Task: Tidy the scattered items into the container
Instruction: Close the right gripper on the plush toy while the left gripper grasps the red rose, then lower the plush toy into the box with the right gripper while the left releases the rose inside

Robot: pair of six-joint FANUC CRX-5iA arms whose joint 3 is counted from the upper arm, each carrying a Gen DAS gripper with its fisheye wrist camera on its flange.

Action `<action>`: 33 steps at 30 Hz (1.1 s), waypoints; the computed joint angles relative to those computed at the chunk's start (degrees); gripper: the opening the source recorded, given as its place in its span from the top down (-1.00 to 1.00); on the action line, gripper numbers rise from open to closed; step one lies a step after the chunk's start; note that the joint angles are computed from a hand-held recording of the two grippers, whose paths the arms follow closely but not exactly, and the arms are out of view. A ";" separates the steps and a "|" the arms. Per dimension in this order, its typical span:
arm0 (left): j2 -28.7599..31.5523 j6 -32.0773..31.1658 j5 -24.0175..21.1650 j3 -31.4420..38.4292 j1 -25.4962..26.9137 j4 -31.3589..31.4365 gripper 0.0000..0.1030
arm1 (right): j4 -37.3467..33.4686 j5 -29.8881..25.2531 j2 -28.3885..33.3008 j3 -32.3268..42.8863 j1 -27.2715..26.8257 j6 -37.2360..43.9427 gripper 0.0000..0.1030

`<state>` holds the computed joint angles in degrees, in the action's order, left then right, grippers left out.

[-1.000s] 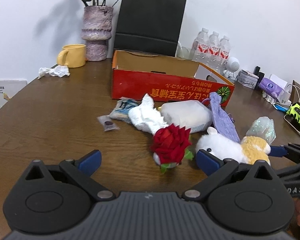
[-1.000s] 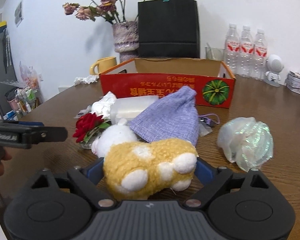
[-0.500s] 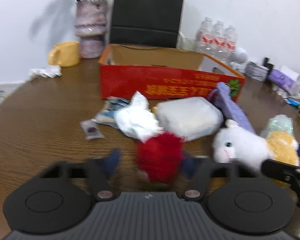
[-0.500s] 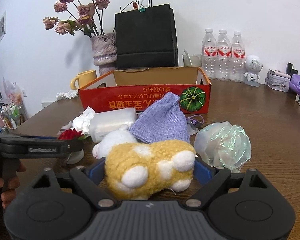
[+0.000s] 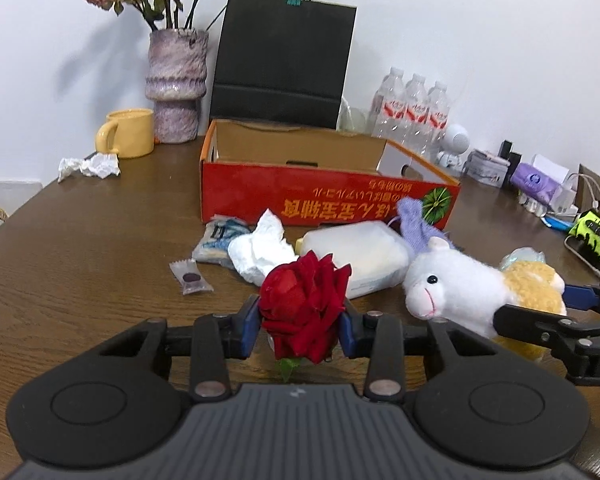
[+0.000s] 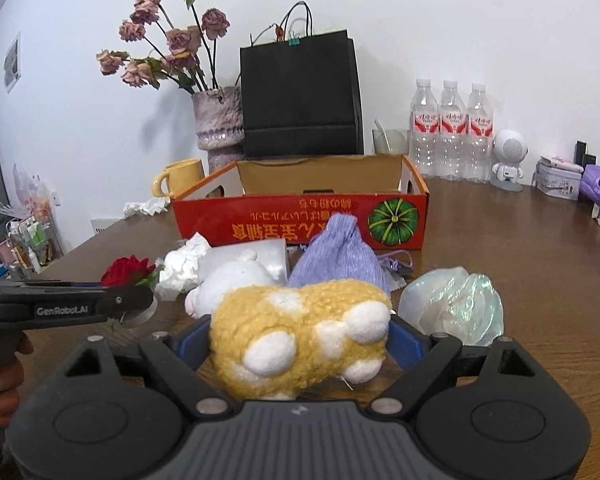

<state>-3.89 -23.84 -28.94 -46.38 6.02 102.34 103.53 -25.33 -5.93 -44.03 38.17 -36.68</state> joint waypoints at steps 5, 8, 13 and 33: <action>-0.41 0.96 -3.00 0.58 1.49 -1.31 0.25 | 1.86 -0.51 -0.49 0.37 -0.43 -1.16 -0.72; -0.21 0.48 -4.18 1.86 1.60 -1.30 0.25 | 3.40 -0.38 -0.48 1.20 -1.31 -2.08 -0.72; 1.56 -1.58 -4.60 5.86 -0.39 2.50 0.25 | 7.52 0.58 0.61 4.35 -4.28 -3.50 -0.73; 23.39 -0.72 6.72 31.49 -11.11 16.02 0.25 | 9.89 8.35 21.26 29.94 -15.61 -0.94 -0.73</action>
